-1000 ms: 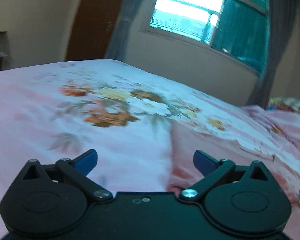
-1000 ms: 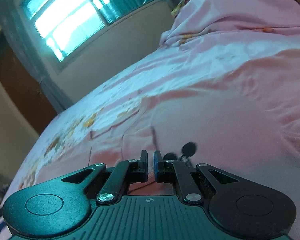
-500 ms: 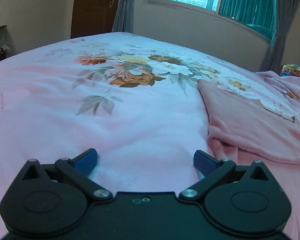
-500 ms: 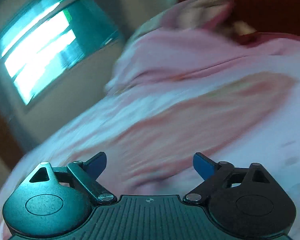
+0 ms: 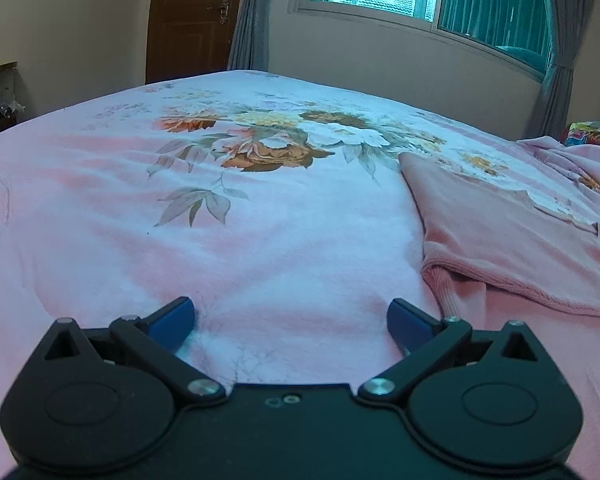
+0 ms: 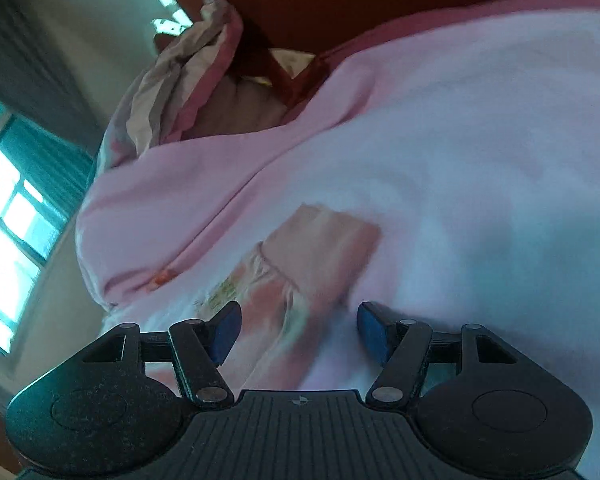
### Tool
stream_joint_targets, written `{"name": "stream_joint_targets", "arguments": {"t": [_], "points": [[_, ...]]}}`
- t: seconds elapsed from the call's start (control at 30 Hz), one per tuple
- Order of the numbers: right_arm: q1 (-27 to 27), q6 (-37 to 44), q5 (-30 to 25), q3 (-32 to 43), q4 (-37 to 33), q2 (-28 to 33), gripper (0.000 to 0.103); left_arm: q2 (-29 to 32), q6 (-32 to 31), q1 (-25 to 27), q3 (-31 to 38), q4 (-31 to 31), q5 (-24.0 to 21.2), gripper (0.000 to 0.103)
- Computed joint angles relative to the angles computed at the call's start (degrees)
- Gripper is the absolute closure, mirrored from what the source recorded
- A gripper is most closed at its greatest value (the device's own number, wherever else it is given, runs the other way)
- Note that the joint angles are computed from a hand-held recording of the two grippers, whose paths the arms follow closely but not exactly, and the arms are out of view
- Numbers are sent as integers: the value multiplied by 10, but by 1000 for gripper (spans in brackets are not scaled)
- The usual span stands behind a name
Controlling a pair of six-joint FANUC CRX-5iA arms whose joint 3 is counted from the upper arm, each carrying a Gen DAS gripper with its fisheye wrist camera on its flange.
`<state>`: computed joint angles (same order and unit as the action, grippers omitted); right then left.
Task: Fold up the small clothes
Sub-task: 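Grasp the other sleeve cuff with the right gripper and lift it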
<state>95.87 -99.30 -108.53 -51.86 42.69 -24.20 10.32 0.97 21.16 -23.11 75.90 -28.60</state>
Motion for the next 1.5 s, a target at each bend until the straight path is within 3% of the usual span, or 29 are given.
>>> {"name": "stream_joint_targets", "arguments": {"t": [0.07, 0.1, 0.13, 0.17, 0.3, 0.37, 0.4, 0.47, 0.53, 0.6, 0.73, 0.87, 0.97, 1.03, 1.13, 1.2, 1.3, 1.4, 1.5], "points": [[-30, 32, 23, -9, 17, -11, 44, -1, -1, -1, -1, 0, 3, 2], [-41, 49, 28, -5, 13, -15, 66, -1, 0, -2, 0, -2, 4, 2], [-46, 58, 38, -8, 10, -24, 95, -1, -1, -2, 0, -3, 5, 2], [-55, 62, 54, -14, 13, -31, 95, -1, -1, -2, 0, -3, 6, 2], [-8, 26, -4, -26, 60, -2, 95, -1, -1, -2, 0, -2, 6, 2], [-3, 41, -9, -5, -25, 8, 95, -1, -1, -2, 0, -3, 6, 2], [7, 4, 3, -11, -56, -17, 95, -1, 0, -2, 0, -4, 6, 2], [21, -15, -14, -14, -49, -20, 95, 0, 22, 3, 7, -29, 0, 2], [-7, 54, 8, 2, -41, -16, 95, 4, 52, 15, 25, -67, -23, 2], [-15, 72, 9, 10, -44, -15, 95, 9, 41, 22, 33, -56, -36, 2], [-58, 149, 19, 40, -46, 6, 95, 19, 64, 31, 65, -127, 8, 2], [-118, 239, 46, 81, 16, 58, 95, 36, 55, 44, 90, -150, 33, 2], [-169, 314, 77, 122, 71, 98, 95, 57, 122, 62, 128, -219, 45, 2], [-204, 363, 101, 160, 107, 135, 95, 73, 177, 77, 161, -278, 37, 1], [-243, 443, 142, 227, 164, 204, 95, 85, 223, 91, 180, -319, 50, 1], [-261, 489, 152, 291, 185, 266, 95, 89, 223, 98, 173, -286, 48, 1], [-282, 560, 211, 398, 234, 372, 95, 82, 155, 90, 137, -195, 71, 1], [-298, 626, 284, 507, 265, 468, 95, 79, 136, 84, 129, -182, 82, 2], [-310, 737, 366, 636, 260, 576, 95, 84, 139, 91, 134, -173, 63, 2]]}}
